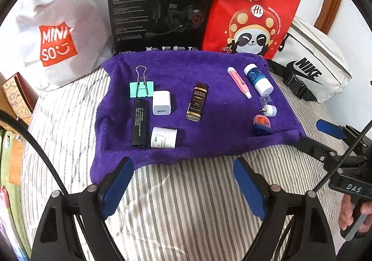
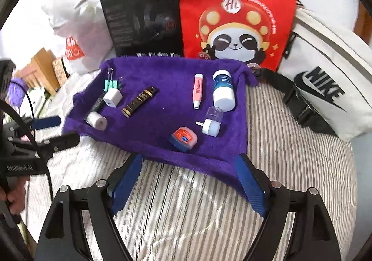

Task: Organize rigid objects

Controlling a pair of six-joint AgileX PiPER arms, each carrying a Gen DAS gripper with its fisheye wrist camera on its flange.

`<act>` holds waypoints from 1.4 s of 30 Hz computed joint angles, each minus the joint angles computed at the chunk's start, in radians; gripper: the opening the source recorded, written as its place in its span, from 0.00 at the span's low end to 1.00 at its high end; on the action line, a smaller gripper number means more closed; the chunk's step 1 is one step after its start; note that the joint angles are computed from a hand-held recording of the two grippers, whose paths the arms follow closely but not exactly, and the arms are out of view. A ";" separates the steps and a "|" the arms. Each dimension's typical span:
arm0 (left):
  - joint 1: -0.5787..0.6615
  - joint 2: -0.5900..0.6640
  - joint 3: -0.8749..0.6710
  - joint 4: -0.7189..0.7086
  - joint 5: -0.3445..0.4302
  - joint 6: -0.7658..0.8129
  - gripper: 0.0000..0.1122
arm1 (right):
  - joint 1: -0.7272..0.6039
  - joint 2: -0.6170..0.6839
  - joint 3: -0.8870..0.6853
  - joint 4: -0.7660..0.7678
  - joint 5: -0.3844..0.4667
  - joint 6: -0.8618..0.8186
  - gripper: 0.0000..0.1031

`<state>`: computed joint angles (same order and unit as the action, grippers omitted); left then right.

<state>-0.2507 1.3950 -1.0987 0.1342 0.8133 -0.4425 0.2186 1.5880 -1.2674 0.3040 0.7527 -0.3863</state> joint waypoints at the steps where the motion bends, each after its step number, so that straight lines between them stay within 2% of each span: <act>1: -0.010 -0.012 0.008 0.014 0.001 -0.023 0.81 | -0.008 -0.013 0.004 0.016 0.014 0.004 0.82; 5: -0.030 -0.086 0.051 0.033 -0.007 -0.094 0.88 | -0.026 -0.079 0.045 0.028 0.020 0.039 0.94; 7: -0.043 -0.116 0.060 0.046 0.003 -0.126 0.90 | -0.031 -0.108 0.062 0.018 0.028 0.064 0.95; 14: -0.202 -0.193 0.042 0.230 0.137 -0.338 0.91 | -0.037 -0.190 0.107 -0.045 0.062 0.127 1.00; 27: -0.372 -0.271 0.046 0.339 0.263 -0.506 0.91 | -0.079 -0.300 0.152 -0.095 0.135 0.181 1.00; 38: -0.422 -0.285 0.035 0.358 0.288 -0.548 0.91 | -0.089 -0.334 0.186 -0.136 0.151 0.203 1.00; 42: -0.444 -0.271 0.017 0.378 0.318 -0.567 0.91 | -0.093 -0.344 0.186 -0.137 0.153 0.207 1.00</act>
<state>-0.6951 1.1235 -1.0816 0.5125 1.1313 -1.0096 0.1260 1.2441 -1.0811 0.1671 0.9057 -0.1794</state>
